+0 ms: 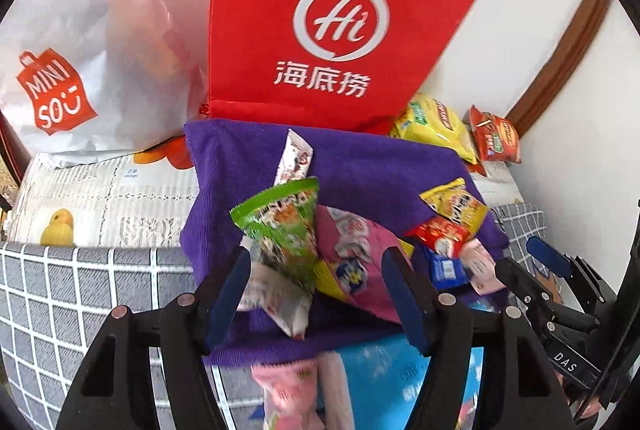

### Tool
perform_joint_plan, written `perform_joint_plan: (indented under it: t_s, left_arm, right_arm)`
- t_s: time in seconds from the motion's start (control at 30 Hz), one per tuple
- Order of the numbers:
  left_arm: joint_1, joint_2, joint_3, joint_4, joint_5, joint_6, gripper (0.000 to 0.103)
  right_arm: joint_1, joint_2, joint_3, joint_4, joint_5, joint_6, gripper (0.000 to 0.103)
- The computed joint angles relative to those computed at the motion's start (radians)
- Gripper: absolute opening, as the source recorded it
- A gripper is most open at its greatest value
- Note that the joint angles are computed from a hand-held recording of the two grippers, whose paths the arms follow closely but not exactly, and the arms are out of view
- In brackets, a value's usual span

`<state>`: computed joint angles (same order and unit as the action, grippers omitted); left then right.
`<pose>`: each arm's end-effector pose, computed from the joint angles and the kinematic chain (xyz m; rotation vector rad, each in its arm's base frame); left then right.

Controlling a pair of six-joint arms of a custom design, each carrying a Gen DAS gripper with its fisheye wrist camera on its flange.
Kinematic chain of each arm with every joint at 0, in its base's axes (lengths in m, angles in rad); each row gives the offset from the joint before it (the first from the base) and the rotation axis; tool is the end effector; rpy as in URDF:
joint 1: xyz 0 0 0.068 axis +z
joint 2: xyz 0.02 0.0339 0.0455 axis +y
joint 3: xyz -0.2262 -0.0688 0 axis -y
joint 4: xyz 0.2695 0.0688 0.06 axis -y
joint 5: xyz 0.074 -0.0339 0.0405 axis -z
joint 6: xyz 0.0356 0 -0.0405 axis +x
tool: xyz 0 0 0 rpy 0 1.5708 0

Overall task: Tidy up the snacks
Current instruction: 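Open both tools to release the packets on the towel and withdraw, then reach the right tool to the pink triangular packet and grasp it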

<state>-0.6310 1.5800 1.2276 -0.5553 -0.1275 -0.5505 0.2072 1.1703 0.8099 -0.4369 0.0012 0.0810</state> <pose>0.2958 -0.2105 0.2168 0.0457 2.5008 -0.3469 0.2757 0.0579 0.2045 -0.1490 2.3677 0.1373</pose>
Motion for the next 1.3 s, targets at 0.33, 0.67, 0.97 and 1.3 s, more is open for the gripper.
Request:
perform_joint_plan:
  t_s: [0.33, 0.67, 0.97, 1.3]
  left_arm:
    - [-0.168, -0.205, -0.132, -0.071, -0.108, -0.090, 0.066]
    - [-0.345, -0.407, -0.278, -0.189, -0.273, -0.244, 0.066]
    - [-0.398, -0.592, -0.464, -0.257, -0.298, -0.391, 0.066]
    - [-0.435, -0.760, -0.626, -0.307, -0.282, -0.451, 0.066]
  right_arm:
    - [0.058, -0.349, -0.134, -0.192, 0.037, 0.058, 0.070]
    - [0.114, -0.714, -0.247, -0.427, 0.115, 0.126, 0.071]
    - [0.289, -0.854, -0.356, -0.536, 0.169, 0.252, 0.071]
    - [0.490, -0.691, -0.406, -0.404, 0.198, 0.386, 0.072]
